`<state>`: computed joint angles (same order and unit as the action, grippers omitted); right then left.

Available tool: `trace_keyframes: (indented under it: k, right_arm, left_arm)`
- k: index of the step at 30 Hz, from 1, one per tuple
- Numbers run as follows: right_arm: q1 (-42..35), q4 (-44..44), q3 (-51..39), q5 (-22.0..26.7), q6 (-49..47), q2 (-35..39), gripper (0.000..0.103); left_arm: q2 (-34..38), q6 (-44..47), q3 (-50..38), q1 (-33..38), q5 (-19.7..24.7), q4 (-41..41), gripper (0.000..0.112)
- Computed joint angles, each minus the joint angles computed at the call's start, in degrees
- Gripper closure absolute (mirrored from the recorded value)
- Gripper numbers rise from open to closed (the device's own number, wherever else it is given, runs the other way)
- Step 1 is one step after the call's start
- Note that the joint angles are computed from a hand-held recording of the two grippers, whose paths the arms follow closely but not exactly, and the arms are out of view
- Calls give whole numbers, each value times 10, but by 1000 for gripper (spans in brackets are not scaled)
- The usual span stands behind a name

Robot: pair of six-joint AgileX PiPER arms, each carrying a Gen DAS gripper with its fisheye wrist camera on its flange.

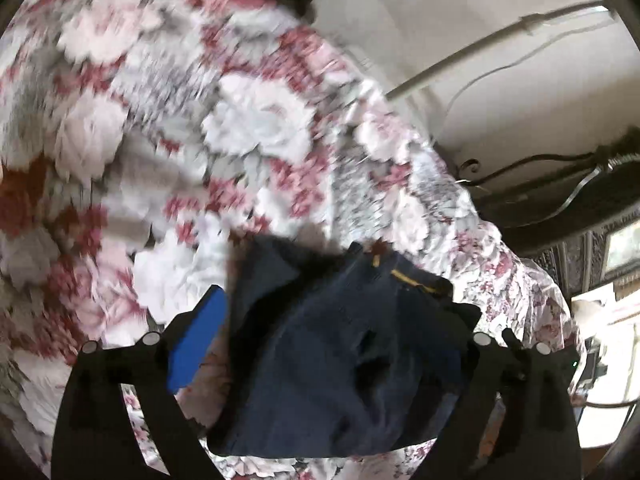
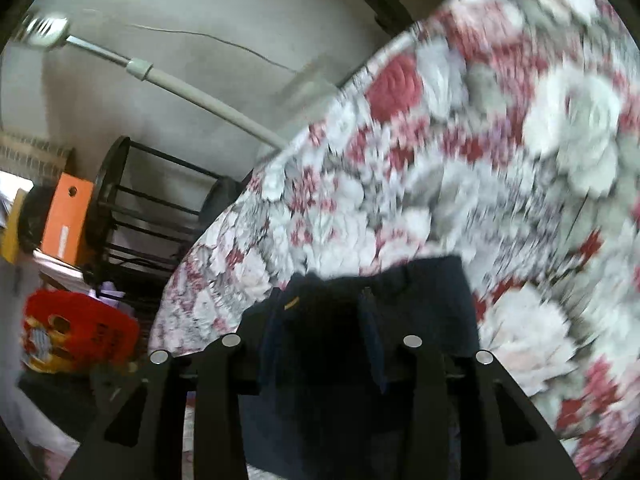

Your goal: Fold small clothes

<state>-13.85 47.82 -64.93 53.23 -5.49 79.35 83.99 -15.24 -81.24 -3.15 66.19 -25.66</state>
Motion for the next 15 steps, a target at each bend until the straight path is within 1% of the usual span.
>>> trace_keyframes:
  k: [2, 3, 4, 5, 7, 8, 9, 10, 11, 12, 13, 14, 15]
  right_arm:
    - [12, 1, -5, -6, -16, -3, 68]
    - [31, -3, -14, -4, -27, 4, 72]
    - [46, -14, -18, -7, -27, 9, 73]
    - [71, -34, -21, -16, -25, 17, 73]
    - [91, -59, -27, -20, -17, 38, 74]
    - [98, -82, -30, -23, 2, 56, 74]
    - [94, -102, -15, -42, 20, 73, 83]
    - [81, -100, 4, -55, 24, 85, 103]
    - [65, -75, 21, -60, 12, 92, 103]
    - [53, -54, 24, -52, 14, 94, 103]
    - [54, -57, 18, -48, 17, 91, 103]
    - [67, -82, 6, -51, 32, 82, 101]
    - [89, -123, -10, -58, 52, 65, 97]
  left_arm:
    - [1, 14, -1, -23, -12, 3, 23]
    - [10, 23, -6, -50, -14, 11, 23]
    - [18, 22, -13, -74, -15, 30, 23]
    - [24, 18, -18, -102, -17, 56, 23]
    - [46, -3, -28, -166, -22, 130, 23]
    - [59, -13, -27, -191, -14, 164, 23]
    - [83, -28, -34, -212, 6, 198, 23]
    - [111, -62, -33, -232, 28, 246, 22]
    - [119, -83, -20, -240, 29, 274, 20]
    - [114, -91, -1, -240, 8, 279, 20]
    - [114, -92, -4, -238, 9, 277, 20]
    - [115, -93, -16, -238, 19, 278, 21]
    - [107, -95, -19, -237, 15, 278, 23]
